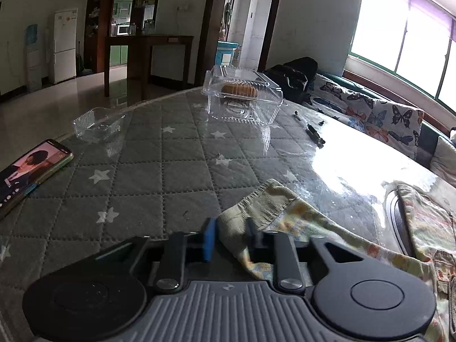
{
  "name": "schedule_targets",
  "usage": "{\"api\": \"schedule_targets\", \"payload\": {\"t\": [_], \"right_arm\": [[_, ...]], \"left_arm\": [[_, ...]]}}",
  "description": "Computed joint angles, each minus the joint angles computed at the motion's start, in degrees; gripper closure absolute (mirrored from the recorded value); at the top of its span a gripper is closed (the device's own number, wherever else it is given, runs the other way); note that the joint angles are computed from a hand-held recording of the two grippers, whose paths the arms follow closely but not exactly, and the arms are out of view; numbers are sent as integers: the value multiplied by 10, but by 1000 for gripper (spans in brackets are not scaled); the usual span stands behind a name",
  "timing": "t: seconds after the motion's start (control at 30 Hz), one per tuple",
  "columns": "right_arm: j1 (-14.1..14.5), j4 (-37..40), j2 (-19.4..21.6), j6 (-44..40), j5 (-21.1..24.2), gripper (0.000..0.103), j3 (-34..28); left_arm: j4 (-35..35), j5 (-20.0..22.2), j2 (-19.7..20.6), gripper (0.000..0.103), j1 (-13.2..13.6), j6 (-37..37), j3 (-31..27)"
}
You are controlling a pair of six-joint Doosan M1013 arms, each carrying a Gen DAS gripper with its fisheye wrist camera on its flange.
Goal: Fold clothes
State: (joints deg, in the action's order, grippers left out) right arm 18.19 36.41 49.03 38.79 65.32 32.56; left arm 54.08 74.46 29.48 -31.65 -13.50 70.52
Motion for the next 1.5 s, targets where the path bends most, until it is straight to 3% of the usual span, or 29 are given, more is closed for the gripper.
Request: {"api": "schedule_targets", "payload": {"t": [0.13,0.23,0.43,0.63,0.83,1.0,1.13,1.17,1.2,1.27,1.37,1.5], "right_arm": [[-3,4,-3,6,-10,83,7],[-6,6,-7,13,-21,83,13],[-15,12,-14,29,-48,83,28],[-26,10,-19,56,-74,83,39],[-37,4,-24,92,-102,83,53],[-44,-3,-24,119,-113,83,54],[-45,-2,-19,136,-111,83,45],[-44,-1,-18,139,-109,83,42],[-44,0,-16,142,-107,83,39],[-42,0,-12,142,-102,83,33],[-38,0,-9,137,-94,83,26],[-33,3,-3,123,-80,83,18]], "left_arm": [[20,-33,-7,94,-7,-22,2],[41,-82,-11,94,-15,-20,-5],[46,-228,-5,94,-21,13,-36],[-15,-384,23,94,-19,82,-86],[-124,-456,67,94,-19,214,-150],[-239,-434,99,92,-23,361,-194],[-273,-409,108,88,-27,419,-200],[-281,-407,109,84,-26,429,-199],[-288,-407,108,74,-27,437,-198],[-271,-404,101,64,-27,428,-187],[-243,-398,91,64,-29,412,-170],[-188,-361,76,64,-22,339,-145]]}}
